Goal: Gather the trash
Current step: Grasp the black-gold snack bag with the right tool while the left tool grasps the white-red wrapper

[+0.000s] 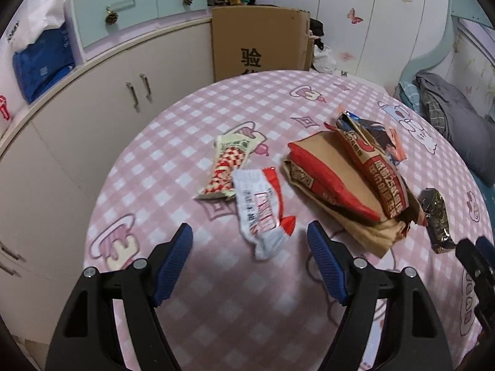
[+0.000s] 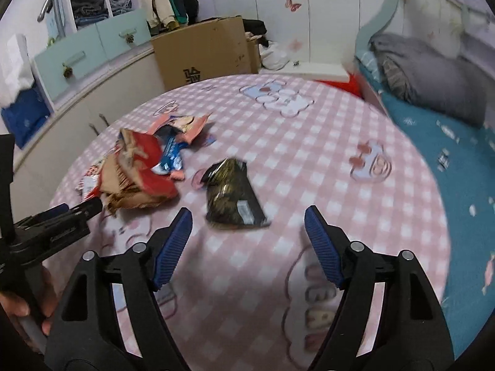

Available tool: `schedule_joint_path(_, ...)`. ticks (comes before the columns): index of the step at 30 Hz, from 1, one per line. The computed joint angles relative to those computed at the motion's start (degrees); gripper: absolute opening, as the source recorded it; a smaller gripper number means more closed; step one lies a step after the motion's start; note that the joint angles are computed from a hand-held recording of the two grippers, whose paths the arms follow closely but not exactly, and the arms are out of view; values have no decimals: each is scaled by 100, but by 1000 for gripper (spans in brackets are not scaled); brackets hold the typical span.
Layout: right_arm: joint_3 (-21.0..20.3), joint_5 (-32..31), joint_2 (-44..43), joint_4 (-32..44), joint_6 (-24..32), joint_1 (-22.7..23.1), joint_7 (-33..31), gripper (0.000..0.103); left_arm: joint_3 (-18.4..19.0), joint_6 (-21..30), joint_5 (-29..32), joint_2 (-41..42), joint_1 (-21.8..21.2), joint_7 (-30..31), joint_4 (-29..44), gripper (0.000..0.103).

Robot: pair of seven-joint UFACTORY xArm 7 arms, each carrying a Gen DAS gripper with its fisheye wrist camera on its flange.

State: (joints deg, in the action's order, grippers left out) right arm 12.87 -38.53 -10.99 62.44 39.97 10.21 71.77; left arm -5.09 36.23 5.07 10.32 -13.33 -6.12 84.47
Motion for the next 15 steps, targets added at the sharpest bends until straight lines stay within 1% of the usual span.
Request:
schedule_joint_path(1,-53,112,85,69,-32,10,-159,76,-6,1,-2,50,-3,20,45,69)
schedule_joint_path(2,-80,171,209,181,21,13,-292,76,15,26,96,103,-33,-29,104,67)
schedule_joint_path(4,-141,264,399,367,146,45,-498,76,21,3,172,170,-61,-27,191,47)
schedule_joint_path(5,-209,399,452,385,40,71,-647,76,26,2,197,198,-64,-1,232,41)
schedule_joint_path(6,-252,502,509,433,30,93,-784,76,-14,-17,108,202,-34,169,241,31)
schedule_joint_path(8,-351,777,661,583,223,188,-1098,73,-20,-59,136,147,-54,265,159,28)
schedule_joint_path(9,-327,724,646,585,230,168,-1080,57,-56,-83,-18,114,-7,416,120,23)
schedule_joint_path(10,-352,759,613,535,121,186,-1118,41,-97,-145,-230,55,52,582,40,18)
schedule_joint_path(13,-337,723,590,520,89,235,-1245,27,-206,-150,-1026,-86,250,1195,-124,17)
schedule_joint_path(15,-319,631,512,440,9,243,-1139,22,-254,-164,-1574,-247,356,1616,-320,17)
